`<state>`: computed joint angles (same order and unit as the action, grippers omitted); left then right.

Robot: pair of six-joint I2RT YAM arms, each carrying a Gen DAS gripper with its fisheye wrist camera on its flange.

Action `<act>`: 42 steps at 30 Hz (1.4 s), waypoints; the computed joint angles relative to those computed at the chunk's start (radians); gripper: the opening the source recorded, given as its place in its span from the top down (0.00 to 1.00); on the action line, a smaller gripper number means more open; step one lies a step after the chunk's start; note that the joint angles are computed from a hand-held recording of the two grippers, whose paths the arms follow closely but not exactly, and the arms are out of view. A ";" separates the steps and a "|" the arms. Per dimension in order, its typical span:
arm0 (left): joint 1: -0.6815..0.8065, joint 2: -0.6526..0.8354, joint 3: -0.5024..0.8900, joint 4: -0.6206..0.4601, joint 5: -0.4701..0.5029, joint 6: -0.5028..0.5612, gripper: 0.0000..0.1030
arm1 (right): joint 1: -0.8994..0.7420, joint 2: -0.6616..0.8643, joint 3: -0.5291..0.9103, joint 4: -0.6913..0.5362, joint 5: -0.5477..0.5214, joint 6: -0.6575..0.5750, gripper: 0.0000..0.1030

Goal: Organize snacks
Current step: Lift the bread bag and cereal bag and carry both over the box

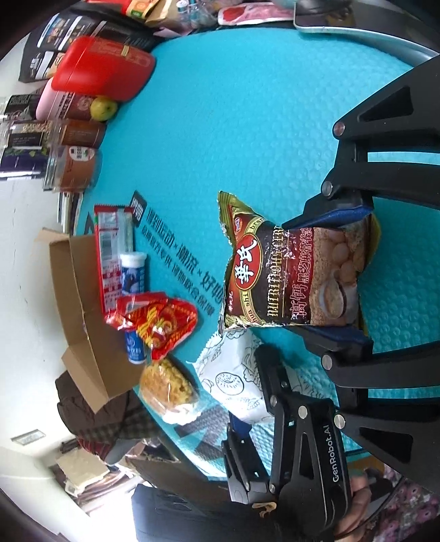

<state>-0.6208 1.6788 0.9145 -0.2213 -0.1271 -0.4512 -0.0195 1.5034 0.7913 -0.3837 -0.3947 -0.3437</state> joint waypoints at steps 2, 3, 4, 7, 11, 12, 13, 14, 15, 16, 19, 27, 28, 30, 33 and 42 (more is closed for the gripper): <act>0.004 -0.033 -0.018 -0.004 0.000 -0.002 0.45 | 0.008 -0.009 0.000 -0.006 -0.006 0.002 0.55; 0.005 -0.037 -0.019 -0.005 -0.002 -0.003 0.45 | 0.012 -0.015 0.002 -0.011 -0.013 0.004 0.55; 0.009 -0.057 -0.028 -0.008 -0.003 -0.003 0.45 | 0.016 -0.019 0.004 -0.014 -0.017 0.007 0.55; 0.015 -0.088 -0.035 -0.016 -0.009 -0.002 0.45 | 0.026 -0.037 0.016 -0.028 -0.031 0.015 0.55; 0.022 -0.135 -0.031 -0.033 -0.036 0.009 0.45 | 0.046 -0.057 0.036 -0.034 -0.043 0.025 0.55; 0.021 -0.132 -0.018 -0.035 -0.045 0.008 0.45 | 0.053 -0.063 0.042 -0.033 -0.043 0.030 0.55; 0.024 -0.144 -0.015 -0.040 -0.051 0.011 0.46 | 0.061 -0.070 0.049 -0.032 -0.045 0.034 0.55; 0.029 -0.159 -0.013 -0.044 -0.058 0.016 0.45 | 0.068 -0.074 0.057 -0.033 -0.048 0.037 0.55; 0.032 -0.167 -0.006 -0.050 -0.065 0.020 0.46 | 0.073 -0.078 0.068 -0.034 -0.053 0.042 0.55; 0.034 -0.176 -0.001 -0.052 -0.073 0.023 0.46 | 0.077 -0.078 0.078 -0.033 -0.057 0.046 0.55; 0.044 -0.204 0.016 -0.060 -0.095 0.034 0.45 | 0.094 -0.088 0.110 -0.031 -0.060 0.060 0.55; 0.070 -0.268 0.072 -0.066 -0.163 0.085 0.45 | 0.154 -0.102 0.217 -0.021 -0.033 0.079 0.55; 0.073 -0.272 0.083 -0.065 -0.169 0.098 0.45 | 0.160 -0.103 0.231 -0.020 -0.033 0.081 0.55; 0.081 -0.281 0.097 -0.061 -0.175 0.117 0.45 | 0.164 -0.100 0.257 -0.020 -0.044 0.079 0.55; 0.097 -0.286 0.132 -0.058 -0.189 0.155 0.46 | 0.178 -0.079 0.310 -0.021 -0.047 0.090 0.56; 0.162 -0.241 0.248 -0.021 -0.186 0.257 0.46 | 0.198 0.014 0.480 0.001 -0.058 0.085 0.56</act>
<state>-0.4584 1.4377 1.1624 -0.2425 -0.3130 -0.1946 0.1787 1.5171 1.2717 -0.3829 -0.4523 -0.2588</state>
